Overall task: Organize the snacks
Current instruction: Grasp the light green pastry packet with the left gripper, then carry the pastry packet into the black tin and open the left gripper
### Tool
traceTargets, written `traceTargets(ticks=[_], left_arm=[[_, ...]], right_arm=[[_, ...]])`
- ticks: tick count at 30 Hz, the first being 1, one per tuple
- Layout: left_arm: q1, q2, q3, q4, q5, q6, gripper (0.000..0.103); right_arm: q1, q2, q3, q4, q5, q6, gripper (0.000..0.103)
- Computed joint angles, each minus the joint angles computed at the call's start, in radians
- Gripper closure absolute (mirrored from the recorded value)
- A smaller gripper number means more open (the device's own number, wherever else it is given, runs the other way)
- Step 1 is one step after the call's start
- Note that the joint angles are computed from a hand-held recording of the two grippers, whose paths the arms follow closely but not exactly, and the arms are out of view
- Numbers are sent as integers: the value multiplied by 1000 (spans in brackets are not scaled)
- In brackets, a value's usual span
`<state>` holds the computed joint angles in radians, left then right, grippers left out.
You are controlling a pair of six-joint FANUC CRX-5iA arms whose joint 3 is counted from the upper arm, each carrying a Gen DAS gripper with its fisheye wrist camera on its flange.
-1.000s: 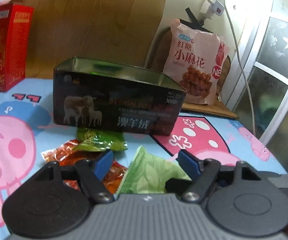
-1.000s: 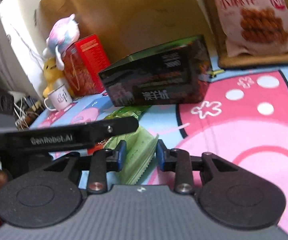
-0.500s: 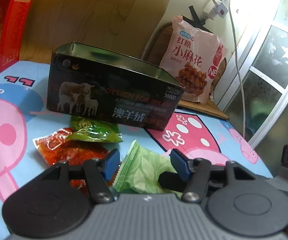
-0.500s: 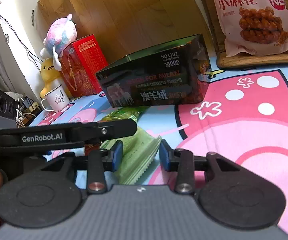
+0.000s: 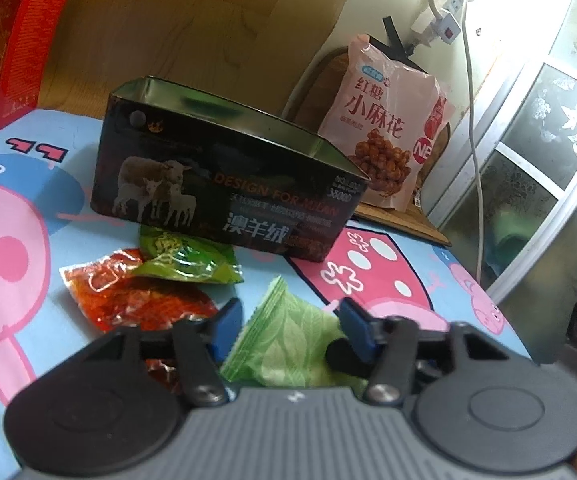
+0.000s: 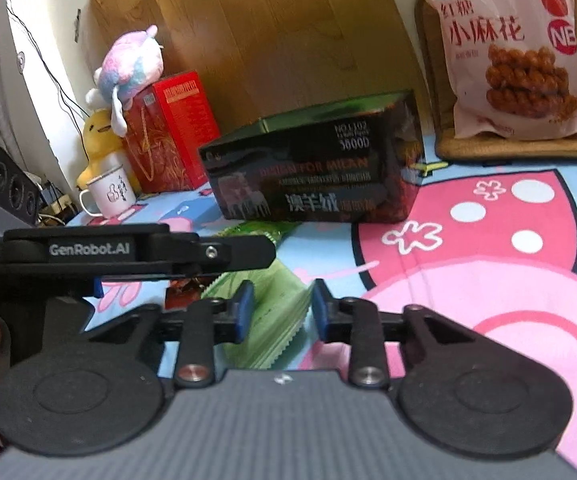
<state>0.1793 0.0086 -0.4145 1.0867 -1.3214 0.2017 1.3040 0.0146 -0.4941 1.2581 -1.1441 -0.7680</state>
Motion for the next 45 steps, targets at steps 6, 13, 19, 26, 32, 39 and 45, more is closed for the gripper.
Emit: traceTargets(ticks=[6,13,19,26,32,39,45], left_arm=[[1,4,1,1,-8,-7,76],[4,30,20,3,-30,29,84],[14,67,46,15,-40,121,78],[13,77,50,20,-77,104,59],[3,76,60,-23,-69,117,80],[18,91,90,9,-123,160,81],[-37,107,157,168,-56,132,80]], right_arm=[[1,1,0,-1,-12,-28,76],[-3,-16,-18,-1,-7,-92,77],[-12,-38,-43,5,18,-149,76],[-24,-73,-84,25,67,-235,66],[5,-22,-14,-23,44,-27,53],[38,28,29,-14,-72,-26,75],[-55,7,36,153,-72,58,76]])
